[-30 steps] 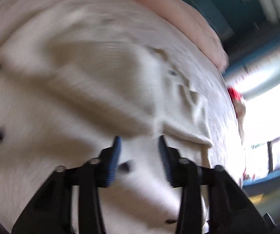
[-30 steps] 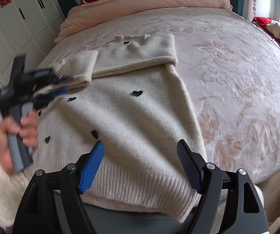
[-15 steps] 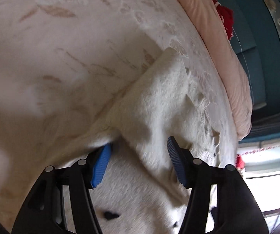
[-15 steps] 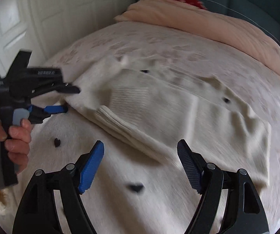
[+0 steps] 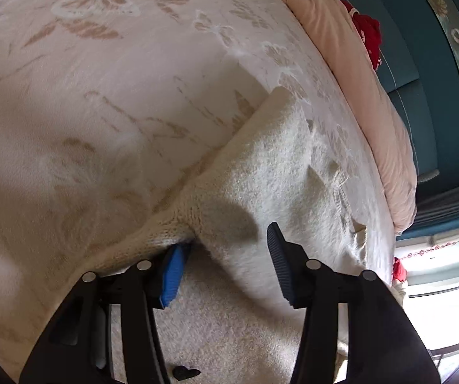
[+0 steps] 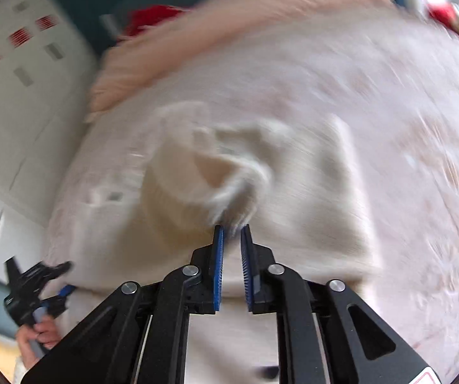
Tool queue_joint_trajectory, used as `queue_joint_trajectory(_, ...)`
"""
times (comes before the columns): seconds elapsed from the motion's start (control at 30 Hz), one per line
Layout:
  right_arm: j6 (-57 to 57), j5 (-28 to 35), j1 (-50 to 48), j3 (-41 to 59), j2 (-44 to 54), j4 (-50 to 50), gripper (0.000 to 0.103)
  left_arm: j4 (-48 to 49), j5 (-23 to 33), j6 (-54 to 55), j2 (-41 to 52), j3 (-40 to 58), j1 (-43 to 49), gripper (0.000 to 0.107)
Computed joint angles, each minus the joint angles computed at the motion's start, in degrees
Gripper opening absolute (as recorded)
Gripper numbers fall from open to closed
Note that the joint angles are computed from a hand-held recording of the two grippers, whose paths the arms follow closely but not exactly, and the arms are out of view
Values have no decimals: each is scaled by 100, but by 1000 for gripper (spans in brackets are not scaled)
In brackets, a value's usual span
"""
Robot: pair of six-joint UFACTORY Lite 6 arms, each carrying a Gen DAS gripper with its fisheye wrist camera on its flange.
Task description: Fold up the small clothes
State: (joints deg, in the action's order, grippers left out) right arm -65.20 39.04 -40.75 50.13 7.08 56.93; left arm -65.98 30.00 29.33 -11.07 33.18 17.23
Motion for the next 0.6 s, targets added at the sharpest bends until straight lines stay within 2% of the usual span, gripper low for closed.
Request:
queue_joint_trajectory(0.1,-81,-155,-137,122,604,-275,18,-333,2,-145,-195,-193,16,54)
queue_joint_trajectory(0.17,-240,152,-241,156,744,10,44,-574,170,-195,-203,-240,160,54)
queue_joint_trajectory(0.2,-360,270,-268,124,731,212,62,-637,266,-239,-165,-227,242,54)
queue_joint_trajectory(0.23,-429,328,-257,101,704,435,73,-646,324,-297,-112,-186,297,54)
queue_joint_trajectory(0.33,-256,526,-159,420,1039,822,75,-713,410,-343,-33,-68,363,52)
queue_joint_trajectory(0.37,-108,581,-130,597,1244,930,71,-785,411,-301,-35,-53,361,47)
queue_joint_trajectory(0.4,-80,590,-73,714,1384,1051,59,-793,428,-293,-39,1,334,36)
queue_joint_trajectory(0.43,109,448,134,941,1548,961,14,-562,352,-510,-11,140,219,29)
queue_joint_trajectory(0.47,456,245,380,1195,1732,631,11,-408,297,-658,-11,213,156,10)
queue_joint_trajectory(0.5,709,282,472,1393,1796,471,10,-246,253,-842,-61,315,99,6)
queue_joint_trajectory(0.6,450,1334,209,1696,832,1047,9,-463,419,-562,-804,418,293,6)
